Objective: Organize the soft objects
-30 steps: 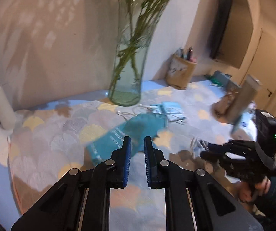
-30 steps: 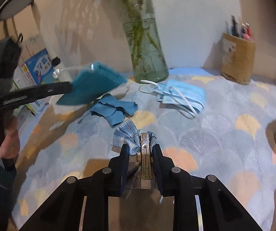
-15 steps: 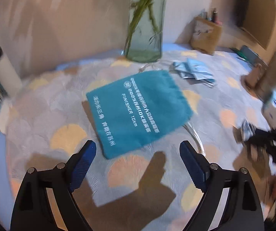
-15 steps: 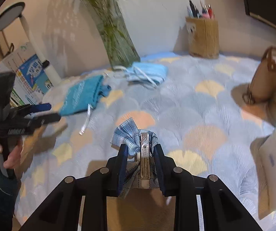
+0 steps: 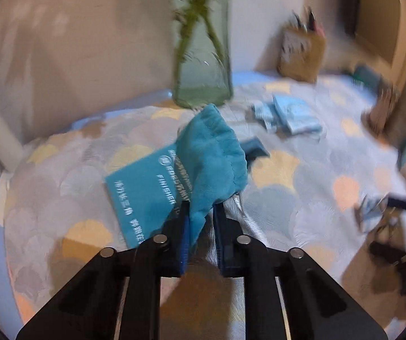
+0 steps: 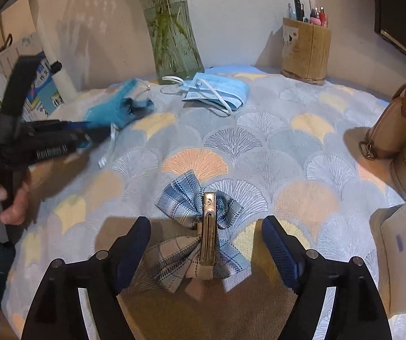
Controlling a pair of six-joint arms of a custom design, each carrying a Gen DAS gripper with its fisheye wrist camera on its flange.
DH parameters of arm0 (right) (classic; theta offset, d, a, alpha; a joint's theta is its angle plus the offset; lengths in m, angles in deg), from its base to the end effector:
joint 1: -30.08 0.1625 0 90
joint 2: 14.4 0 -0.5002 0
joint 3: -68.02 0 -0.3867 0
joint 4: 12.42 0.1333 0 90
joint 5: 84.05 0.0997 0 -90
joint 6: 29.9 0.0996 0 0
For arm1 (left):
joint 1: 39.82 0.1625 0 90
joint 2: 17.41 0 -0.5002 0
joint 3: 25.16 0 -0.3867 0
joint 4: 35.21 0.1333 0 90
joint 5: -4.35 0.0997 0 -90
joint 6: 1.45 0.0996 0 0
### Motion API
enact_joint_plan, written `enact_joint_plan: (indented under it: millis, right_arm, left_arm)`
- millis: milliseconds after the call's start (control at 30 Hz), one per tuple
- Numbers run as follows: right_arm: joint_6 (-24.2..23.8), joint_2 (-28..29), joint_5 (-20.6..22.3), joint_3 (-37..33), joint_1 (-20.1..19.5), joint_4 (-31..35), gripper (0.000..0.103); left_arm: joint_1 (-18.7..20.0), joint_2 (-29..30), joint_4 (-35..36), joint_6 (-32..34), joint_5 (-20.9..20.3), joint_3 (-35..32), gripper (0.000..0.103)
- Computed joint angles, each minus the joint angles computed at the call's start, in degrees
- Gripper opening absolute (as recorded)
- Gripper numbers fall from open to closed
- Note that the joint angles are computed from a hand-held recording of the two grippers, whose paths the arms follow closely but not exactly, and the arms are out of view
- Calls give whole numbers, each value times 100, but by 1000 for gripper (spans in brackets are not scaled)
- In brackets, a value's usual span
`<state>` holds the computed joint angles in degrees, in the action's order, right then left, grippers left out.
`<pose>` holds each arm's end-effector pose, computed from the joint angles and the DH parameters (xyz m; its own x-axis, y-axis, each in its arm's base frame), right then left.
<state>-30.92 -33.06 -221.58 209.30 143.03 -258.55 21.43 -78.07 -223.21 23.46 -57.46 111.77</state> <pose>0.2055 -0.3318 -0.0042 -0.7746 0.0980 0.6248 -0.3390 0.7697 -0.5410 -0.0641 -0.4918 0.1783 -0.5890 0.5885 -0.5539 0.7661 0.6247 -0.1510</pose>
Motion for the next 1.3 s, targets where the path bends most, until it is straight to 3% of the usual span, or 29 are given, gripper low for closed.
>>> enact_joint_plan:
  millis: [67, 167, 300, 367, 433, 500, 567, 667, 767, 833, 867, 900, 933, 1000, 1067, 1167, 1267, 1300]
  right_arm:
    - [-120, 19, 14, -20, 13, -27, 77]
    - [-303, 45, 181, 17, -14, -201, 62]
    - [-339, 69, 133, -6, 23, -210, 46]
    - [-369, 85, 133, -18, 27, -233, 39]
    - [-406, 94, 142, -27, 35, -245, 38]
    - [-413, 102, 142, -30, 49, -247, 38]
    - [-362, 109, 113, -35, 74, -230, 38]
    - [-320, 114, 97, -22, 85, -246, 38]
    - [-283, 115, 136, 13, 72, -299, 38]
    - [-259, 114, 161, 38, 66, -317, 38]
    - [-254, 111, 177, 47, 62, -318, 39]
    - [-250, 104, 201, 55, 57, -307, 42]
    - [-243, 100, 211, 51, 56, -290, 44]
    - [-253, 92, 217, 47, 60, -257, 55]
    - [-242, 85, 203, 41, 62, -232, 60]
    - [-220, 71, 305, 82, 13, -281, 64]
    - [-148, 72, 292, 105, 3, -326, 89]
    - [-97, 69, 215, 91, 18, -307, 91]
  left_arm:
    - [124, -419, 261, -329, -628, 1, 11]
    - [57, -941, 348, -551, -909, 189, 11]
    - [-196, -1586, 770, -869, -689, 506, 11]
    - [-329, -1921, 1475, -1206, -632, 559, 11]
    - [-454, -2082, 2218, -1643, -649, 567, 11]
    - [-607, -1994, 2475, -1819, -543, 655, 12]
    - [-818, -1716, 2227, -1762, -219, 872, 13]
    - [-1046, -971, 1320, -1420, 407, 1158, 37]
    - [-1104, -167, 167, -887, 993, 1260, 40]
    - [-1089, 125, -232, -616, 1244, 1235, 62]
    - [-1074, 277, -539, -408, 1373, 1243, 84]
    - [-1036, 398, -822, -196, 1502, 1233, 91]
    - [-964, 417, -865, -107, 1483, 1176, 91]
    - [-700, 149, -307, -233, 1082, 934, 92]
    - [-409, -82, 338, -451, 637, 649, 92]
    - [-214, -150, 519, -437, 314, 537, 95]
    - [-268, -256, 706, -508, 153, 600, 96]
    - [-227, -376, 972, -515, -119, 560, 98]
